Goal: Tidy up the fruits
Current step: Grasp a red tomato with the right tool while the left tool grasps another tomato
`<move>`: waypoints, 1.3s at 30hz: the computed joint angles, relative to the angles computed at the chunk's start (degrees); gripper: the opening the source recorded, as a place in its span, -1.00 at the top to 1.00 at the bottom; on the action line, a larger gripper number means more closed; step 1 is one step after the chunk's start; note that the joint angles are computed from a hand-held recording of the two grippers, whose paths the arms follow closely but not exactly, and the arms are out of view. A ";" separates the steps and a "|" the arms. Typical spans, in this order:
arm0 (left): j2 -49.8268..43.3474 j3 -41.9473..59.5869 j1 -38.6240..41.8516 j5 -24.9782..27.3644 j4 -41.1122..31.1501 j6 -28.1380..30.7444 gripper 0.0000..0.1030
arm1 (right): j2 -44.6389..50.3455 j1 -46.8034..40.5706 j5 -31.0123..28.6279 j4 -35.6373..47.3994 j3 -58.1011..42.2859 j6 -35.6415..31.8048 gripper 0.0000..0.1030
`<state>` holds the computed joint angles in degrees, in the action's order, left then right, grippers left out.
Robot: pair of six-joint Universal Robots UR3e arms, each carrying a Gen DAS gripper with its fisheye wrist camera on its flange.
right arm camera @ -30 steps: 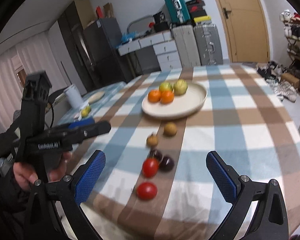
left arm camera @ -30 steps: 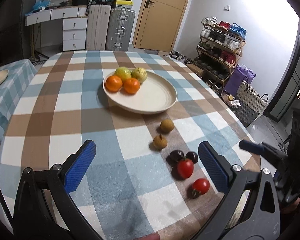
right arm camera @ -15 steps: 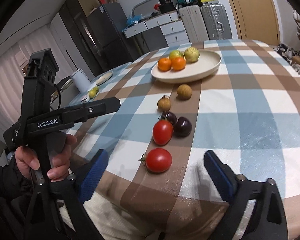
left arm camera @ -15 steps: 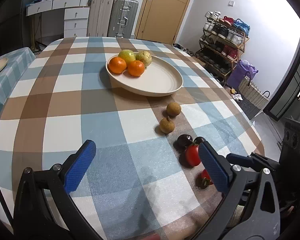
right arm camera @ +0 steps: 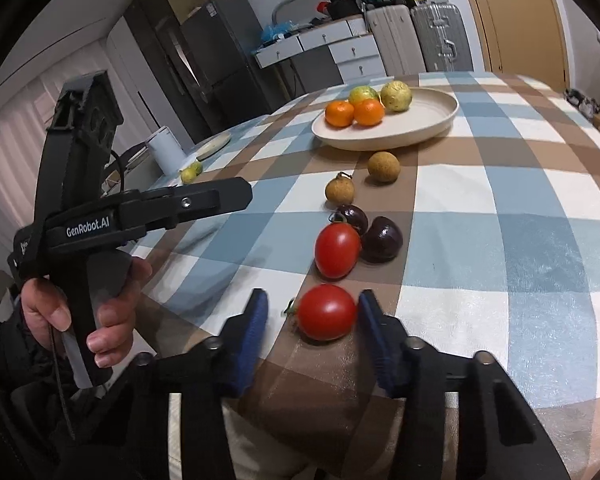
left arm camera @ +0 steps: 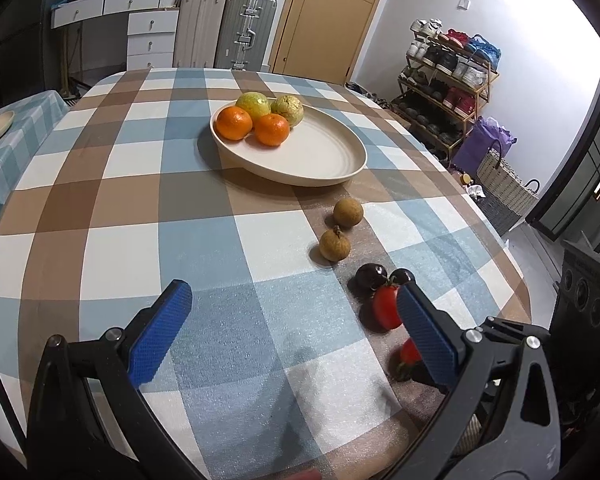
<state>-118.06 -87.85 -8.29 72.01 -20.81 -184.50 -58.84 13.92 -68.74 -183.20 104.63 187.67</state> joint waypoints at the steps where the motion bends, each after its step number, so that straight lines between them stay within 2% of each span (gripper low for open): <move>1: -0.11 0.30 -0.07 0.08 -0.34 0.00 -0.98 | 0.26 0.42 -0.76 0.40 -0.53 -0.19 0.26; 3: -0.23 0.72 -0.18 0.19 -0.87 0.12 -0.98 | 0.67 1.11 -2.55 1.78 -1.60 -0.14 0.30; 6: -0.34 0.82 -0.28 0.33 -1.07 0.31 -0.98 | 1.16 0.89 -1.66 2.15 -2.06 -0.38 0.40; 11: -0.75 1.46 -0.57 0.50 -1.60 0.49 -0.98 | 1.26 0.64 -1.26 1.44 -1.76 -0.42 0.41; 21: -2.80 4.29 -2.17 -0.02 -3.70 1.32 -0.98 | -1.52 -3.82 1.76 -5.34 3.94 2.86 0.42; 25: -5.15 7.50 -4.25 0.17 -5.51 2.55 -0.98 | -2.38 -6.04 3.53 -8.25 6.16 3.88 0.42; 27: -6.34 9.13 -5.81 1.84 -5.53 3.36 -0.98 | -2.59 -7.82 5.76 -10.83 7.75 5.36 0.42; 32: -10.29 15.60 -8.14 2.49 -9.17 4.39 -0.97 | -3.83 -9.61 6.19 -13.19 10.26 5.43 0.41; 38: -12.36 18.89 -9.16 1.44 -11.84 5.79 -0.55 | -3.79 -12.17 9.22 -16.51 13.07 6.40 0.41; 39: -12.60 19.29 -9.27 1.32 -12.22 6.11 -0.42 | -3.62 -12.50 9.74 -16.94 13.37 6.41 0.41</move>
